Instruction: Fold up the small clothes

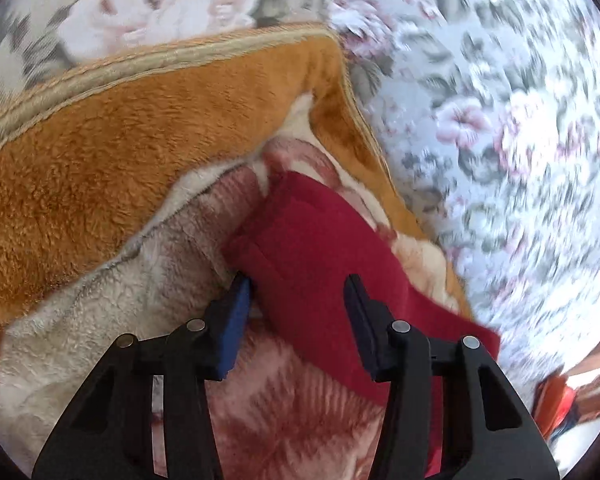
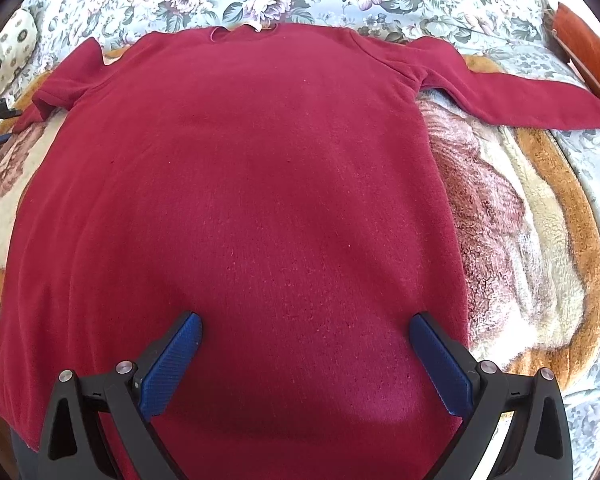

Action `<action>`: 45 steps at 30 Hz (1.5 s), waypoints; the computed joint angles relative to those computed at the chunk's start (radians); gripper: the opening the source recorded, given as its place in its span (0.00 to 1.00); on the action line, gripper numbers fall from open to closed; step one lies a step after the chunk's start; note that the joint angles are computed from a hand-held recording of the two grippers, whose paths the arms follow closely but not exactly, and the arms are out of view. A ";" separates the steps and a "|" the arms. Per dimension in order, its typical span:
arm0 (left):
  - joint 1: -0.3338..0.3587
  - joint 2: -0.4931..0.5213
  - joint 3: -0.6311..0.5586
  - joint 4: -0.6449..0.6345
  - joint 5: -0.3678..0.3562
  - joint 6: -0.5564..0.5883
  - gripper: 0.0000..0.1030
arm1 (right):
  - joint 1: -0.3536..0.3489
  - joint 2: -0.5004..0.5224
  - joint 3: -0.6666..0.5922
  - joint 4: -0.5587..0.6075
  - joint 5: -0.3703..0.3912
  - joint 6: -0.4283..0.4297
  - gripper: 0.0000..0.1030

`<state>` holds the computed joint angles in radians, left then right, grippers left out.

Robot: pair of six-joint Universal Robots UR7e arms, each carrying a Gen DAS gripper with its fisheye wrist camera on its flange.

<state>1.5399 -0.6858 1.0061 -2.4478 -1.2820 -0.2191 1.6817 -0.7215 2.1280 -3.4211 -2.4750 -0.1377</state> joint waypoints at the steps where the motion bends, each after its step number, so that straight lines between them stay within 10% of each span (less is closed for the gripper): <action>1: 0.002 -0.004 0.013 -0.028 -0.006 -0.009 0.41 | 0.000 0.000 0.001 -0.003 0.000 0.000 1.00; 5: -0.020 -0.029 0.075 -0.080 0.091 0.025 0.08 | -0.001 0.003 -0.002 -0.007 -0.002 -0.001 1.00; 12: -0.064 -0.096 0.202 -0.260 0.084 0.067 0.06 | -0.006 -0.005 0.008 -0.017 0.010 -0.014 1.00; 24: -0.285 -0.170 0.409 -0.387 -0.348 0.203 0.06 | -0.017 -0.015 0.026 -0.050 0.030 -0.037 1.00; 34: -0.359 0.071 0.380 -0.375 -0.383 0.142 0.05 | -0.021 -0.039 0.051 -0.046 0.063 -0.042 0.91; 36: -0.359 0.114 0.383 -0.384 -0.399 0.138 0.05 | -0.018 -0.103 0.070 -0.008 0.137 -0.069 0.74; 41: -0.358 0.191 0.387 -0.371 -0.351 0.114 0.05 | -0.024 -0.187 0.042 -0.199 0.245 -0.223 0.78; 45: -0.364 0.214 0.387 -0.347 -0.293 0.124 0.06 | -0.091 -0.222 -0.057 -0.078 0.378 -0.185 0.78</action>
